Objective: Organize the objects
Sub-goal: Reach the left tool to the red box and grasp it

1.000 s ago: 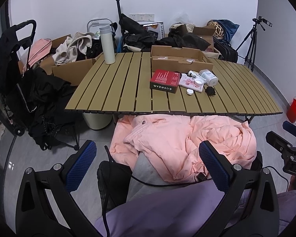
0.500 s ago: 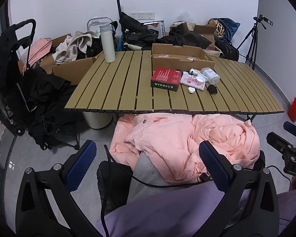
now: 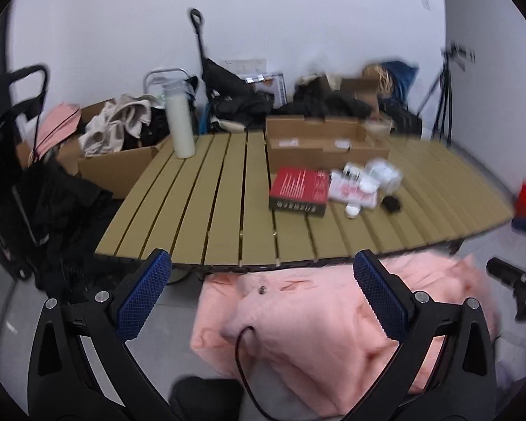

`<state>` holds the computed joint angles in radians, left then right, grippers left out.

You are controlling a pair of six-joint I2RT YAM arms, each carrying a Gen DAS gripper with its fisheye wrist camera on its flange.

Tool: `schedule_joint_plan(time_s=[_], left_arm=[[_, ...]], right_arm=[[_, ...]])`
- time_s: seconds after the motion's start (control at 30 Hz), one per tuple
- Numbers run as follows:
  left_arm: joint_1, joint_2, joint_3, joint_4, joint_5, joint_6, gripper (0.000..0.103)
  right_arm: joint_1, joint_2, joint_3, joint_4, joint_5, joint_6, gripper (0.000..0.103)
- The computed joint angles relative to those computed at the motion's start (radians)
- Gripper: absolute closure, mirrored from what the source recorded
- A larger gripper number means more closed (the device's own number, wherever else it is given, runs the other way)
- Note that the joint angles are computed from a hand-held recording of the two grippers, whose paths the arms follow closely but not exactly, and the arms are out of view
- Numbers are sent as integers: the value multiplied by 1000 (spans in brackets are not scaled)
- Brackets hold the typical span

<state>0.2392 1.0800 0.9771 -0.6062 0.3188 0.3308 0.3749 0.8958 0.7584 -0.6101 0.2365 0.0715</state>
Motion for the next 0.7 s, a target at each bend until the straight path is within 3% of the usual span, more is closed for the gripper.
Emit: schedule_joint_plan(time_s=[0.07,0.17,0.23,0.33,0.47,0.53,0.6,0.67,0.7], left_arm=[[-37,153,82,-15,-6,57,0],[-101,425,292,-36,-72,11,0],[-118,614,473,-87,-27,-3,0],[-134,827,706,-106,54,-70,2],[-159,1126,1085,-235,127,-103,16],[-171,1260,1269,-351,151,-61,17],[-189,1370,1410,-433,152,-14,26],[-192,1418,1446,-455,172,-9,48],[-190,1467,1514,-504,190,-13,53]], right_arm=[[-36,90,2,74,-10,-17,0],[-127,273,78,152,-147,-57,0],[-177,438,168,216,-261,-80,0],[-177,697,333,322,-282,-38,0],[-191,997,617,271,-412,49,1],[-192,1111,742,240,-453,68,16],[-198,1222,871,185,-484,97,41],[-209,1313,978,129,-540,113,50],[-215,1350,1015,115,-564,122,51]])
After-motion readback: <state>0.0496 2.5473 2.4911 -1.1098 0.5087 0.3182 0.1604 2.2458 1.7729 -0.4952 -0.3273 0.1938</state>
